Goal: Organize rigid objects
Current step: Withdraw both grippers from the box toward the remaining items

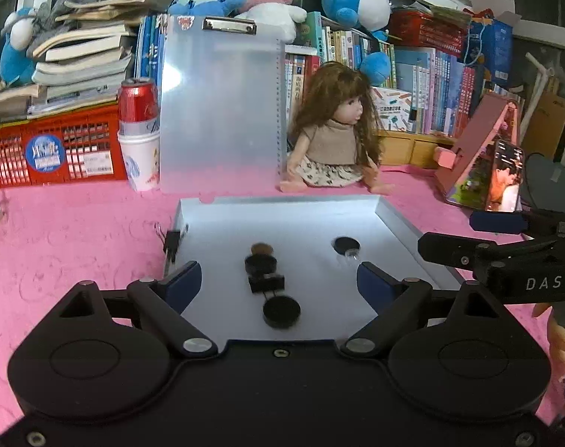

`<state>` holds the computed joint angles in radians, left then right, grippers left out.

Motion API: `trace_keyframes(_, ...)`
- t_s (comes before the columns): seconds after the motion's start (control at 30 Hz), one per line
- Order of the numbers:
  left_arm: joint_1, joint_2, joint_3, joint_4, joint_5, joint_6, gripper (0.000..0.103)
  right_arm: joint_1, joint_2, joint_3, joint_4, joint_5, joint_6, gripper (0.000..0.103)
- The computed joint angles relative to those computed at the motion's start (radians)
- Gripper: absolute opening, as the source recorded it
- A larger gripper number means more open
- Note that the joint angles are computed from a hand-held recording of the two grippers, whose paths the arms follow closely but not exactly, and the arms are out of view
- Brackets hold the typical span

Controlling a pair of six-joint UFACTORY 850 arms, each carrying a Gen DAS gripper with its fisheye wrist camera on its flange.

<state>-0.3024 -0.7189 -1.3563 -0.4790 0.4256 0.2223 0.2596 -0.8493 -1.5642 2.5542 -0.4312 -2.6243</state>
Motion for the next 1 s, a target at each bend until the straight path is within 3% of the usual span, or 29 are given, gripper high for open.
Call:
trace_keyframes(0.43, -0.041, 0.042, 0.163, -0.054, 0.128, 0.017, 0.09, -0.005, 0.056, 0.17, 0.208, -0.09, -0.233, 0.103)
trace_keyframes(0.8, -0.052, 0.019, 0.2, -0.169, 0.217, 0.079, 0.09, 0.01, 0.056, 0.263, 0.418, -0.162, -0.402, 0.103)
trace_keyframes(1.0, -0.051, -0.003, 0.184, -0.183, 0.203, 0.084, 0.087, 0.022, 0.048, 0.279, 0.478, -0.175, -0.47, 0.103)
